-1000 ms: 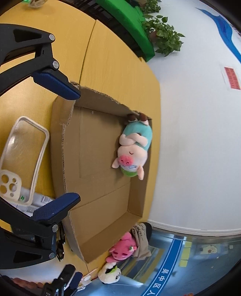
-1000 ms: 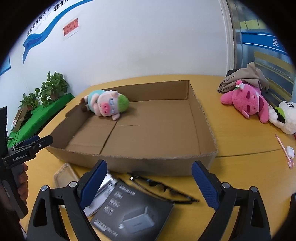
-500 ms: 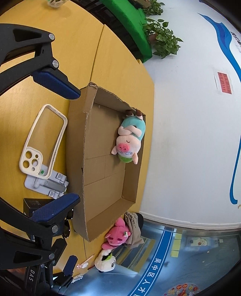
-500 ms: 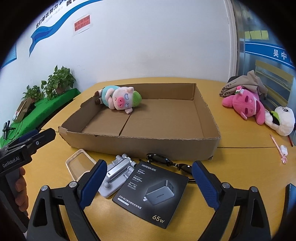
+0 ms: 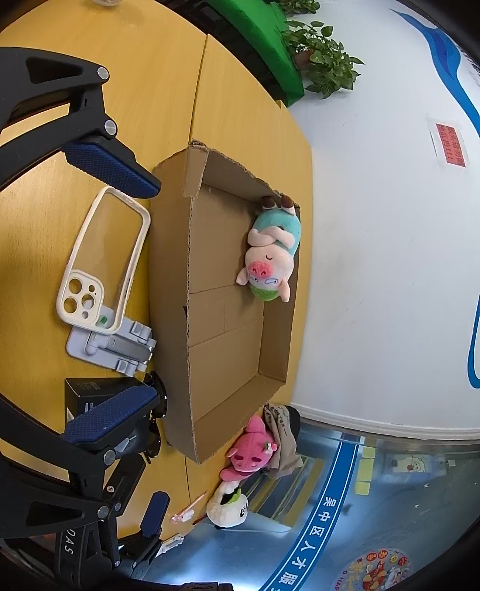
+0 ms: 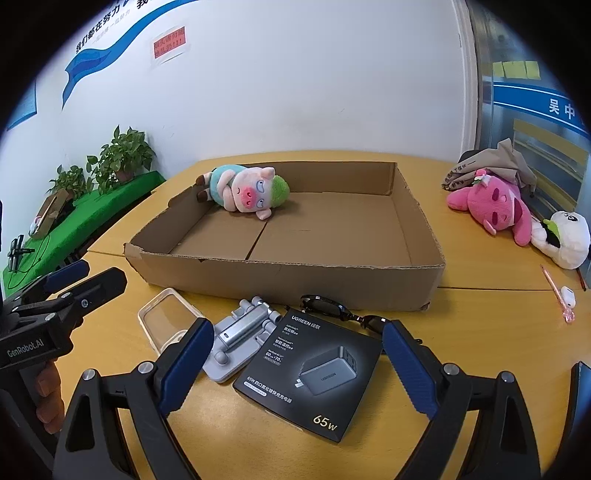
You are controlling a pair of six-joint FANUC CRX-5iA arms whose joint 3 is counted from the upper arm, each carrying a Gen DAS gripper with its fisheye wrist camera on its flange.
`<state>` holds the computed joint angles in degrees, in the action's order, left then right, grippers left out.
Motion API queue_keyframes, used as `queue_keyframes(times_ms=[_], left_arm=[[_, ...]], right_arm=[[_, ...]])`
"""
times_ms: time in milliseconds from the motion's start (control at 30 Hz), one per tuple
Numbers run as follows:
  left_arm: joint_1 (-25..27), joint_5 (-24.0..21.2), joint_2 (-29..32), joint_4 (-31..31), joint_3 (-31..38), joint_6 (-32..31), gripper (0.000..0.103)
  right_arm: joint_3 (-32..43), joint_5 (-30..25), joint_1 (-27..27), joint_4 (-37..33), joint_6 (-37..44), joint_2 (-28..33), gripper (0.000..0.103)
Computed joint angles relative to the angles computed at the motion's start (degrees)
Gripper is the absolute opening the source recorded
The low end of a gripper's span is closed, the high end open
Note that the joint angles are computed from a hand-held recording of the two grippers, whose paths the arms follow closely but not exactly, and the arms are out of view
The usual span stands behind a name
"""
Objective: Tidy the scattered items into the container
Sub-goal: 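Withdraw the right tool from the box toward the clear phone case, then lower the right gripper onto the clear phone case rim and close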
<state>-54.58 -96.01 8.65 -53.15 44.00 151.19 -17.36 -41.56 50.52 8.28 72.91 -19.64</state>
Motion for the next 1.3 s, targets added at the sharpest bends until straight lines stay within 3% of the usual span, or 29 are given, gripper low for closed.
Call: queue_keyframes(times_ms=[533,833,967,1067,1133,1200,1300], left_arm=[[3.95,1.17,-2.82,6.27,-5.48,1.87,0.103],[10.80,2.97,-9.20,12.92,-15.19,3.39,0.102],[16.81,7.39,-12.38,19.29,-21.32,2.32,0.096],[20.96,9.67,-13.55,23.78,-24.58,0.47,0.080],[23.03,11.30,-14.06,25.99,-26.44,-1.12,0.080],[25.08,12.50,-14.30,28.70,-27.88,-2.37,0.065],[25.68,12.11,-13.72,29.09,-27.45,-3.87,0.057]], right_arm=[[1.37,-1.52,-1.13,-4.42,3.57,1.62,0.094],[5.10,-6.50,-2.15,-17.00,13.84,2.53,0.094],[5.39,-8.26,-0.40,-19.14,15.92,2.51,0.094],[5.58,-8.77,0.60,-19.53,16.03,2.70,0.094],[5.57,-8.95,1.11,-19.22,15.49,2.78,0.094],[5.72,-9.36,1.24,-19.62,15.48,2.93,0.094],[5.62,-9.57,1.67,-19.11,14.71,3.14,0.094]])
